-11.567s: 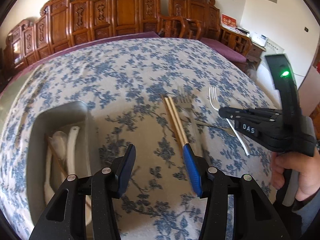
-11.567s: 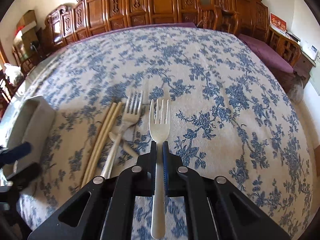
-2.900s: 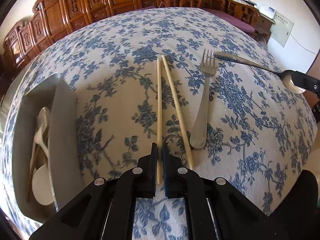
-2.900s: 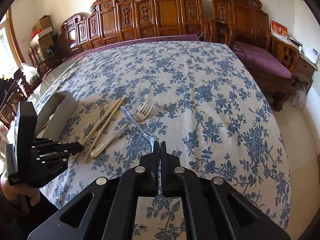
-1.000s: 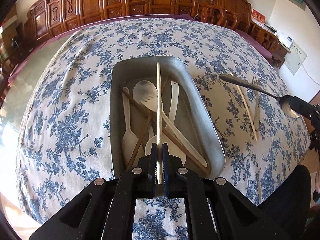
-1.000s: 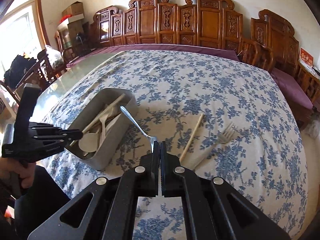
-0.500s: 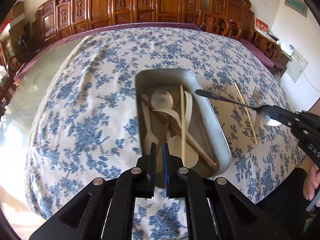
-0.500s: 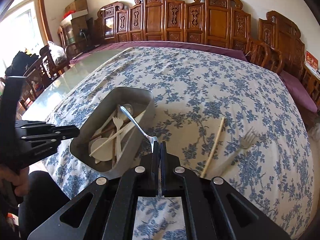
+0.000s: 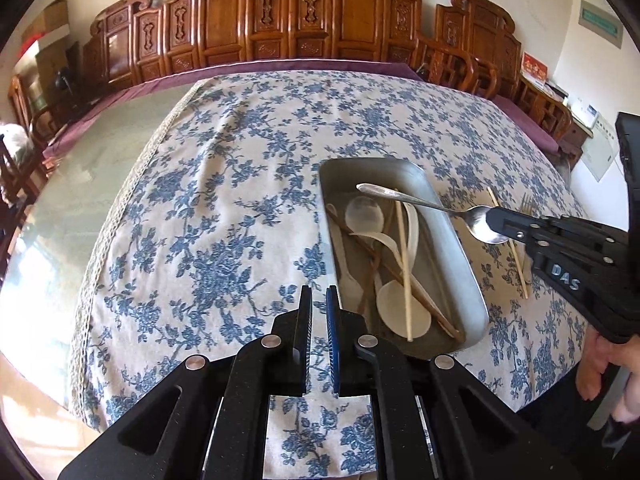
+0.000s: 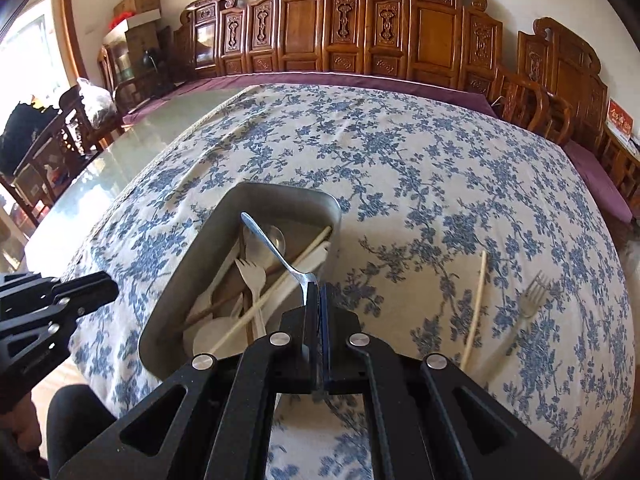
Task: Organize utensils
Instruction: 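Lower the steel spoon into the tray and open the right tool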
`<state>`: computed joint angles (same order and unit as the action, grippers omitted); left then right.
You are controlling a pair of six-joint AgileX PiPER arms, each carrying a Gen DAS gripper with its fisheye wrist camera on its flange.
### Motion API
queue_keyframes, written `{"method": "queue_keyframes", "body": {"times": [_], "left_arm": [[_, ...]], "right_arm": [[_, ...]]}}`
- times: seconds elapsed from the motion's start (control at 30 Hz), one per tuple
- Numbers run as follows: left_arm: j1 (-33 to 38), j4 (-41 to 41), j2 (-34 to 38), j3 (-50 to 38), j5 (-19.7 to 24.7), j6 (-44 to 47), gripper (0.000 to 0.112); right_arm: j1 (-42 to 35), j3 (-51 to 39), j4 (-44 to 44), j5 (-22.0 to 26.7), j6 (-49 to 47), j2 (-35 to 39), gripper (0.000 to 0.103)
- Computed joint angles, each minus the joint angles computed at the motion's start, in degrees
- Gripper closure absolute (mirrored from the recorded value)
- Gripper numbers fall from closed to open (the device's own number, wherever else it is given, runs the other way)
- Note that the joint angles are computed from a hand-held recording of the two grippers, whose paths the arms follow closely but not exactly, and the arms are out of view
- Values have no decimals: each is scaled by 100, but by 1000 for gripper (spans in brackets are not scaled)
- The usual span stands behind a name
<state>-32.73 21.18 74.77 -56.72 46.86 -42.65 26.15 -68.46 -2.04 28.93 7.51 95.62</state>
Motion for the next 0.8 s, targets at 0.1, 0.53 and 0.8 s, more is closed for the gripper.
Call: {"method": "queue_keyframes", "body": {"times": [0.1, 0.53, 0.8], "left_arm": [[130, -57, -76, 18, -12, 68, 106], [320, -111, -148, 4, 7, 198, 106], [268, -50, -148, -3, 34, 146, 106]], "right_arm": [[279, -284, -693, 92, 733, 255, 101], [722, -519, -1401, 176, 1601, 743, 100], [685, -45, -403, -128, 753, 481, 95]]}}
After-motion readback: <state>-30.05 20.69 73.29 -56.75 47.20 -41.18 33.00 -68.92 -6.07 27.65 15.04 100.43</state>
